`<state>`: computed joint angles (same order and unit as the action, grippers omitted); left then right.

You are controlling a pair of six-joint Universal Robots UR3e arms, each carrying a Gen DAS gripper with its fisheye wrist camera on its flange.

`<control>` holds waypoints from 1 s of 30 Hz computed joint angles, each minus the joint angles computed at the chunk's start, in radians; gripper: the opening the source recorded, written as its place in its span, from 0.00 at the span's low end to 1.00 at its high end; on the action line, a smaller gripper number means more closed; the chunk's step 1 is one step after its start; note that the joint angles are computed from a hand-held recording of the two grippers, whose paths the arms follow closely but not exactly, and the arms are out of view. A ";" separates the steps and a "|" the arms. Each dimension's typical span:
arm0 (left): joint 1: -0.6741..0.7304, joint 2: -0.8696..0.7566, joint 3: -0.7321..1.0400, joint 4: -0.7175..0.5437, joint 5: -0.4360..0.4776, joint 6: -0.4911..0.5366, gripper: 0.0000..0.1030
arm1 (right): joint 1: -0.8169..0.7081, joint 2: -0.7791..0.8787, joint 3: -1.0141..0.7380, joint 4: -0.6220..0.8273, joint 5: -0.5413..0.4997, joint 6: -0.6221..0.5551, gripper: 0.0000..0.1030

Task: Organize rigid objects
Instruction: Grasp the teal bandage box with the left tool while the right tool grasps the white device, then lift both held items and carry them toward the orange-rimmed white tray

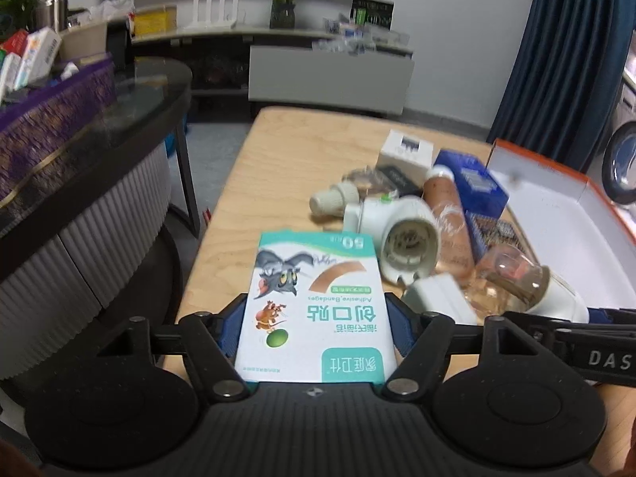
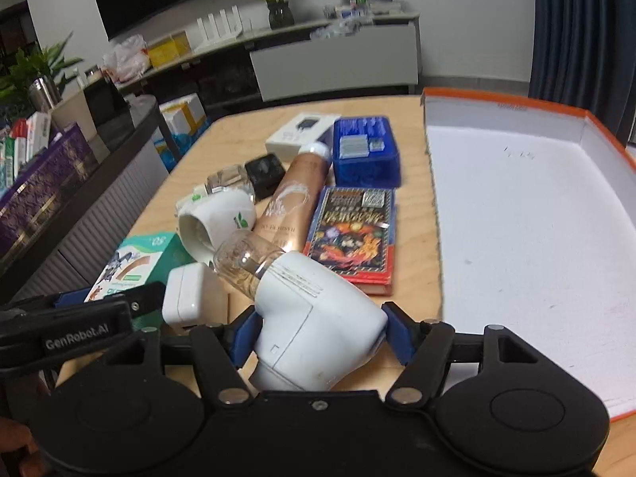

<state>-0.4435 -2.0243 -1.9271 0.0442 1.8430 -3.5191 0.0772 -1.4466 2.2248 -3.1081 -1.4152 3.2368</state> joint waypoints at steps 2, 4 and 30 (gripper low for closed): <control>-0.010 0.015 -0.018 0.034 0.019 0.002 0.69 | -0.026 -0.039 0.028 -0.013 0.019 -0.006 0.77; -0.018 0.032 -0.030 0.048 0.031 0.008 0.69 | -0.055 -0.084 0.052 -0.016 0.043 -0.011 0.77; -0.221 -0.252 0.776 -0.260 -0.050 0.045 0.70 | -0.747 -0.658 0.201 0.246 0.407 -0.232 0.77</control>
<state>-0.6647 -2.2759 -1.1516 -0.2157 1.7925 -3.4743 -0.6699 -2.1044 2.4262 -2.8616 -1.0078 3.0048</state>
